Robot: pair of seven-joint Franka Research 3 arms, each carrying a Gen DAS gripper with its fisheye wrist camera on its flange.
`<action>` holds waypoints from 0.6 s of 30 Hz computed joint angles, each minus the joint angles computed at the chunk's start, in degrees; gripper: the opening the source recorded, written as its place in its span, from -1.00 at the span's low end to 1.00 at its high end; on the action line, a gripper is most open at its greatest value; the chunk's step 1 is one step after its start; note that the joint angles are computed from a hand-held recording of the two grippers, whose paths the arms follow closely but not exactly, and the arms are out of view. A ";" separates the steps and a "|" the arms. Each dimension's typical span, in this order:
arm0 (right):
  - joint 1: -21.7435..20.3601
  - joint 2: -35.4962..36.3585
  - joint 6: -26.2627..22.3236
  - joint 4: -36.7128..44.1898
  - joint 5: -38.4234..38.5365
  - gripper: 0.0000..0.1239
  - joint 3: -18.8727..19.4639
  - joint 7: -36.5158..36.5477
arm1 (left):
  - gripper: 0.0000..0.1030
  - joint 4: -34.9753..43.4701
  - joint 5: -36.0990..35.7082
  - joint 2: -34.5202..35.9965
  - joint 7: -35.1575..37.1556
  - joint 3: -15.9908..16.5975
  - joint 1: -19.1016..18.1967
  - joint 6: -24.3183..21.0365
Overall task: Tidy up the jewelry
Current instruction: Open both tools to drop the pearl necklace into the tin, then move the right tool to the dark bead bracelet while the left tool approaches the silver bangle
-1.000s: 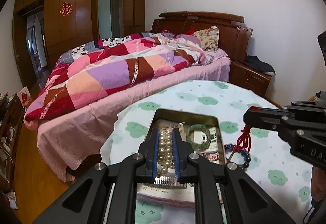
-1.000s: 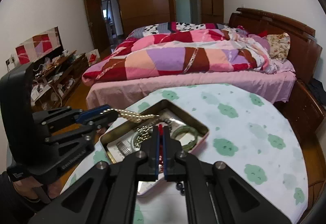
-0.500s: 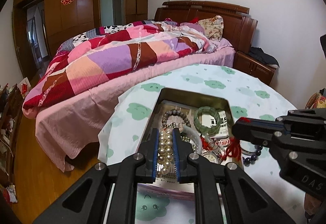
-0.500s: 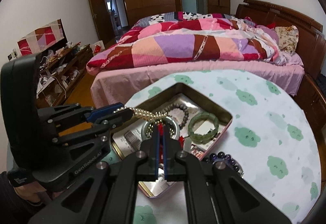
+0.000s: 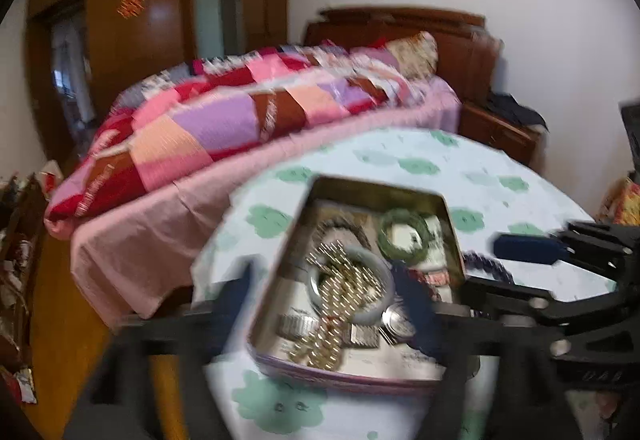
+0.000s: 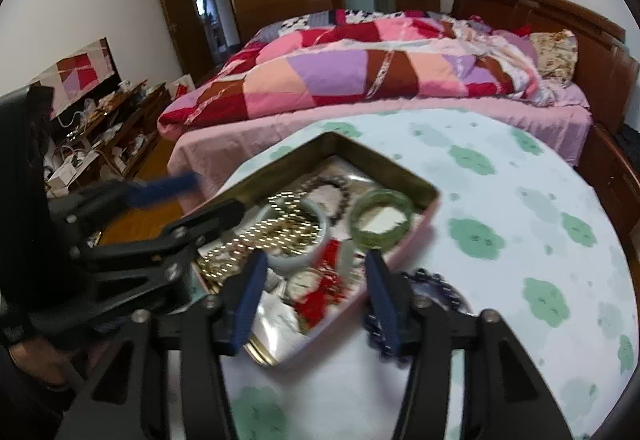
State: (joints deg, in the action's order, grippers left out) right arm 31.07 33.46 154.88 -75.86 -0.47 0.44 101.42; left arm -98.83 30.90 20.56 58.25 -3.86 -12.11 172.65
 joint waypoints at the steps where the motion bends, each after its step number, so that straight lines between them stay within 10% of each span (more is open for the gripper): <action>1: 0.10 -1.66 0.83 -2.62 -0.48 -0.10 -0.75 0.56 | 0.85 -0.59 3.62 -0.56 -4.74 2.50 -1.57 1.68; 18: -3.27 -3.47 -5.63 -7.75 -6.89 -0.05 -2.67 8.97 | 0.84 0.16 -0.59 0.55 -5.19 -0.36 -1.05 -3.12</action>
State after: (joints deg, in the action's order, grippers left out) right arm 27.79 29.99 149.24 -83.61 -7.37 -2.24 110.38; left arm -98.68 30.31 21.11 53.05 -4.22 -13.16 169.53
